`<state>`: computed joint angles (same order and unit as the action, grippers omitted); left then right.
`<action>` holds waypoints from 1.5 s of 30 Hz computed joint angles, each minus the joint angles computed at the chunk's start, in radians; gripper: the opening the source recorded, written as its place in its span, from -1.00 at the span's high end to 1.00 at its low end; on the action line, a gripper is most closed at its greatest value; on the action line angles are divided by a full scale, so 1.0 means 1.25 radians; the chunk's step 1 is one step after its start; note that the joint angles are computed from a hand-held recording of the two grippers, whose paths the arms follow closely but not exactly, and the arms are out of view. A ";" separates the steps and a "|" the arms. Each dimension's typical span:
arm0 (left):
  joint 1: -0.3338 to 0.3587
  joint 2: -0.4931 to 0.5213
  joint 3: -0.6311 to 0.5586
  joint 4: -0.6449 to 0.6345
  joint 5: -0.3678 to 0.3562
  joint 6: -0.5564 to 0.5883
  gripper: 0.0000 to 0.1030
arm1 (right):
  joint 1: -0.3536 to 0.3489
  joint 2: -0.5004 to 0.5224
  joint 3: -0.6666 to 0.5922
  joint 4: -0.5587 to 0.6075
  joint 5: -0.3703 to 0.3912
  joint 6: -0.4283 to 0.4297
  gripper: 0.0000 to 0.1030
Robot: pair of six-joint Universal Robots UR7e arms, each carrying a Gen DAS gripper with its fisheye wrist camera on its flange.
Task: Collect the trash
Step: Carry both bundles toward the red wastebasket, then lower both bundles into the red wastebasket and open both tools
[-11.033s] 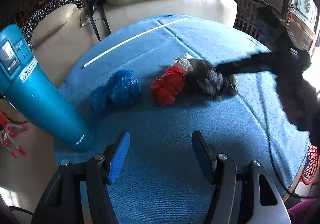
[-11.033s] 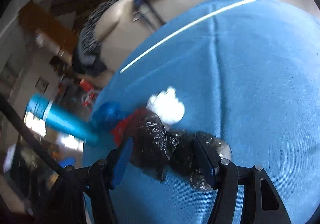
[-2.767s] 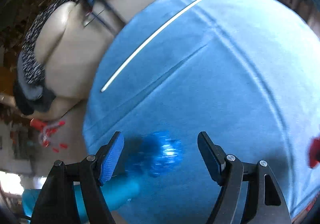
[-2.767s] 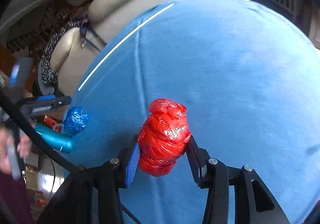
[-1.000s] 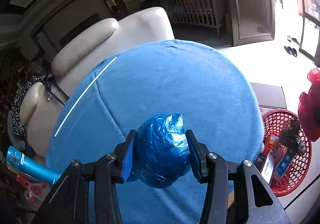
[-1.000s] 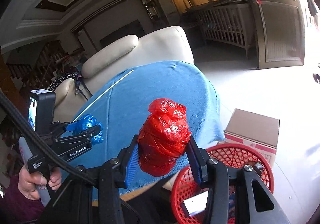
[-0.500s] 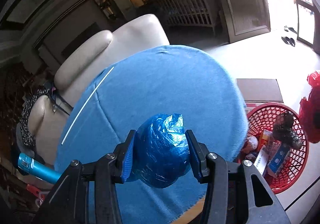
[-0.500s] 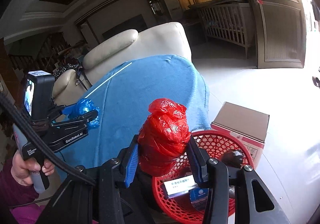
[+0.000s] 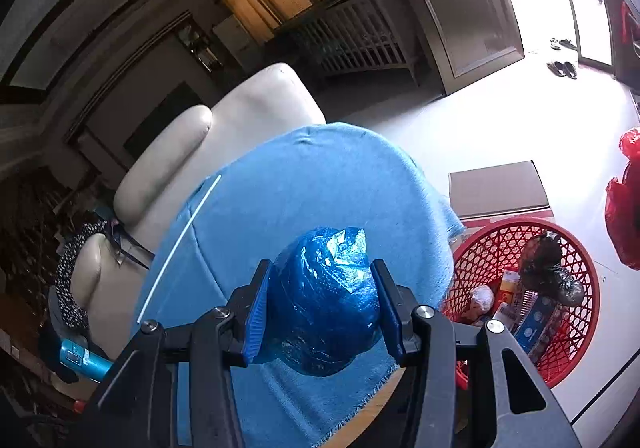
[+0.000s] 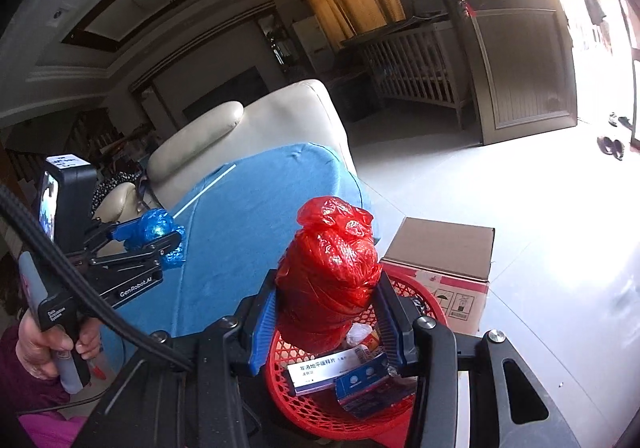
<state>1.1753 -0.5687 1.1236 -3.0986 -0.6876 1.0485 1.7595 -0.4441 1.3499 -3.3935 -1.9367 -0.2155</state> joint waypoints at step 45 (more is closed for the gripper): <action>0.025 -0.100 0.083 0.374 -0.222 -0.353 0.02 | -0.020 -0.002 0.005 0.008 0.023 0.029 0.05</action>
